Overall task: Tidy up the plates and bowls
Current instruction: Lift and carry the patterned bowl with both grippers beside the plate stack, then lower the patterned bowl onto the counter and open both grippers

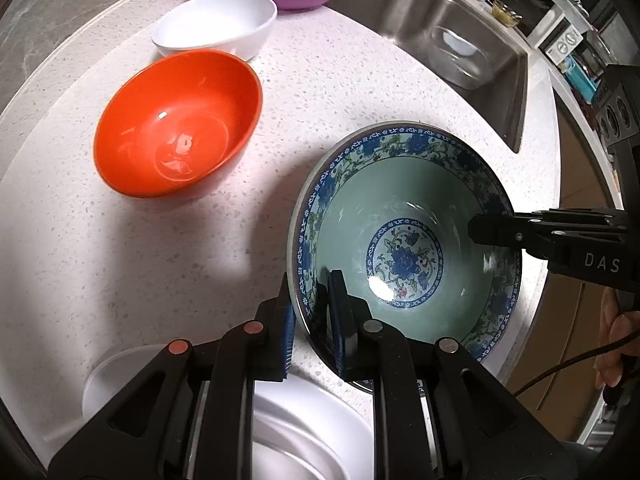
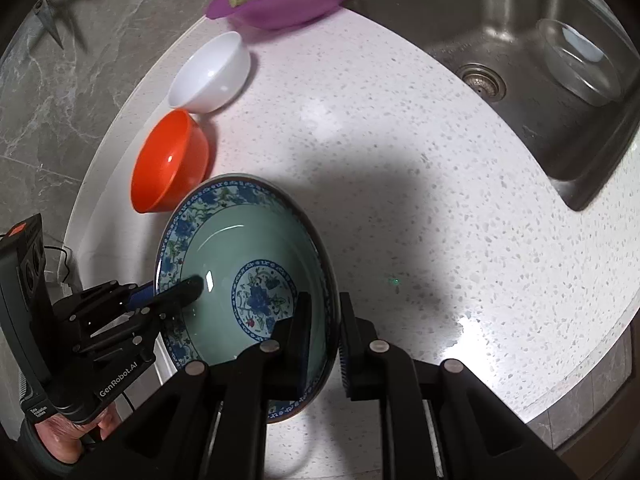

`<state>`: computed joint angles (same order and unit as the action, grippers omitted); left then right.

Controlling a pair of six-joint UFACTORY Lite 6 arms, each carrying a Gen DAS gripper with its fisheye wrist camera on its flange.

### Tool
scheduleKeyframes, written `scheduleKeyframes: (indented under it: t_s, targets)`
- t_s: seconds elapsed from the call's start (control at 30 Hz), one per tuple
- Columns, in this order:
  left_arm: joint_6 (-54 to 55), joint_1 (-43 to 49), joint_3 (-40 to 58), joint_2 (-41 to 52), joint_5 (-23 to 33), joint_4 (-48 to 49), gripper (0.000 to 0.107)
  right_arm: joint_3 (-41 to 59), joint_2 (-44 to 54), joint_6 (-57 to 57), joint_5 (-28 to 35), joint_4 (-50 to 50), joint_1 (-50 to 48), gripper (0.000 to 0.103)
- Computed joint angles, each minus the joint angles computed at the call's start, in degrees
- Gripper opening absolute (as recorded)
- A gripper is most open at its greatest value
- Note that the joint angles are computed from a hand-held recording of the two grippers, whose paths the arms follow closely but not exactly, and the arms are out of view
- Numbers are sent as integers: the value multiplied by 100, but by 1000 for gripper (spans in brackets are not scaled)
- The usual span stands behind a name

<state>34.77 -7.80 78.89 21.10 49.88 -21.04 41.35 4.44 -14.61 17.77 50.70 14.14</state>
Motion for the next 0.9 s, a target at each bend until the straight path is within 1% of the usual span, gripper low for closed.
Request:
scheduleKeyframes:
  t_s: [0.13, 0.23, 0.3, 0.4, 0.43, 0.47, 0.53, 0.57, 0.6, 0.63, 0.67, 0.73, 0.8, 0.83, 0.87, 0.9]
  targets:
    - [-71, -120, 180, 210, -135, 46, 14, -39, 75, -502, -23, 469, -74, 15]
    - [-170, -171, 256, 259, -183, 128, 15, 0, 124, -631, -37, 540, -94, 14]
    - [-323, -276, 339, 357, -286, 187, 15, -7, 164, -923, -36, 777, -122, 15]
    - [-365, -282, 272, 269, -318, 184, 16, -45, 153, -1324, -30, 1174, -149, 21]
    - [-338, -266, 256, 237, -323, 168, 16, -56, 148, -1409, -27, 1263, -155, 24]
    - [-341, -262, 210, 166, -334, 165, 16, -75, 130, -1556, -13, 1410, -172, 32]
    - [-282, -217, 106, -27, -342, 124, 20, -122, 47, -1463, -60, 1340, -158, 42]
    - [-240, -180, 73, -137, -311, 80, 26, -141, -7, -1407, -83, 1306, -148, 43]
    - [-194, -152, 64, -203, -278, 21, 39, -156, -58, -1398, -74, 1299, -155, 43]
    - [-142, -128, 44, -292, -238, -44, 48, -156, -103, -1376, -50, 1272, -174, 46]
    - [-29, -79, 21, -421, -198, -166, 59, -168, -183, -1226, -30, 1126, -188, 51]
    - [39, -24, 71, -538, -130, -265, 65, -200, -333, -965, -11, 871, -242, 59]
    - [48, 58, 202, -605, -29, -362, 83, -193, -460, -735, 20, 674, -276, 61]
    - [103, 130, 286, -583, 19, -419, 88, -156, -533, -505, 54, 433, -312, 62]
    - [115, 188, 373, -571, 57, -448, 96, -120, -570, -372, 63, 301, -322, 64]
    - [108, 265, 509, -536, 82, -431, 100, -84, -630, -296, 90, 203, -365, 65]
